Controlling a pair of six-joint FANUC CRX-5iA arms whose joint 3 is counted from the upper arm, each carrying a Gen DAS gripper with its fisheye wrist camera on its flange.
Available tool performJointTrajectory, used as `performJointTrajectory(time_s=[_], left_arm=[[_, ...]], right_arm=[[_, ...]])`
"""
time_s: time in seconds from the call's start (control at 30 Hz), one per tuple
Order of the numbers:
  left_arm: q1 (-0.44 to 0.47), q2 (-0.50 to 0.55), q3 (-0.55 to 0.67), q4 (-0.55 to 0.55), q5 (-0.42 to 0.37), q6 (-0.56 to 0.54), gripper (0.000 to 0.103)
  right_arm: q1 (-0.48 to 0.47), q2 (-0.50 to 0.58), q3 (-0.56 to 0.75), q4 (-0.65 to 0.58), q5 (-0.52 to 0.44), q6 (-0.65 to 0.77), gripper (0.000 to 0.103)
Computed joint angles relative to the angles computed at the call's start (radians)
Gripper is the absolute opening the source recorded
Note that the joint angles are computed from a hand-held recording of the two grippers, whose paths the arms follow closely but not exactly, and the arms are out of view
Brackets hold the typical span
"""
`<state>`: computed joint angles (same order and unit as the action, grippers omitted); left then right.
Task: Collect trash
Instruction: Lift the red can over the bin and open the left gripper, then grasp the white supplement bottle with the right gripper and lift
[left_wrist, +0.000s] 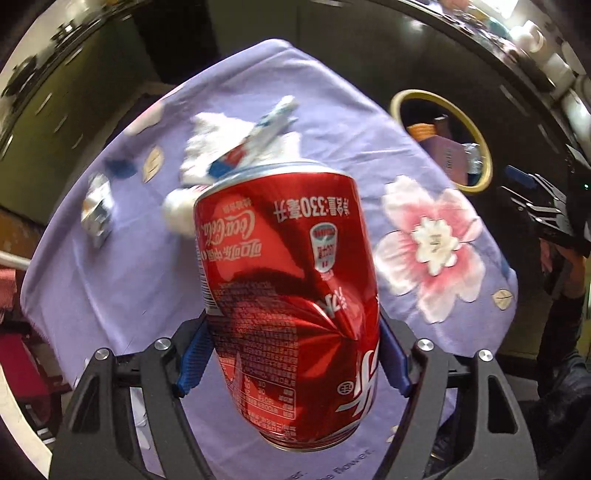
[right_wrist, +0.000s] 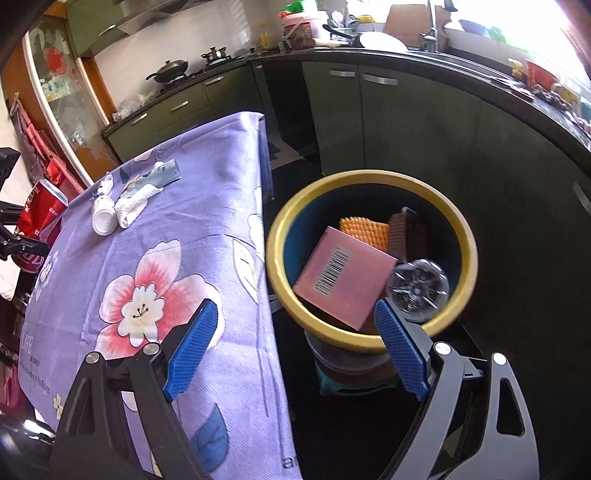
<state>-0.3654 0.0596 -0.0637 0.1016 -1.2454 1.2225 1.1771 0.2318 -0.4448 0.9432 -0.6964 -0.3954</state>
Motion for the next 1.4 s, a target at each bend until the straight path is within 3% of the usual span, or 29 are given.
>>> performJointTrajectory(time_s=[0.17, 0.33, 0.6, 0.83, 0.93, 1.07, 1.27, 1.4], left_arm=[[-0.16, 0.188, 0.157, 0.088, 0.03, -0.04, 0.072], [-0.258, 0.428, 0.407, 0.135, 0.016, -0.044, 0.072], [-0.325, 0.717, 0.772, 0.102, -0.035, 0.004, 0.072], [-0.35, 0.828, 0.94, 0.039, -0.088, 0.025, 0.074], [-0.347, 0.793, 0.895, 0.041, -0.052, 0.02, 0.075], [-0.322, 0.673, 0.725, 0.065, 0.055, -0.022, 0.077], [-0.258, 0.402, 0.314, 0.223, 0.284, -0.127, 0.083], [-0.199, 0.148, -0.053, 0.391, 0.513, -0.283, 0.084]], right_arm=[[0.03, -0.085, -0.106, 0.0, -0.053, -0.12, 0.086], [0.068, -0.154, -0.188, 0.001, -0.092, -0.217, 0.086], [0.097, -0.207, -0.267, -0.016, -0.092, -0.312, 0.086], [0.107, -0.223, -0.296, -0.02, -0.084, -0.355, 0.086], [0.104, -0.22, -0.294, -0.009, -0.076, -0.355, 0.086], [0.097, -0.207, -0.284, 0.005, -0.06, -0.348, 0.086], [0.081, -0.181, -0.252, 0.037, -0.05, -0.325, 0.086], [0.06, -0.161, -0.218, 0.052, -0.036, -0.278, 0.086]])
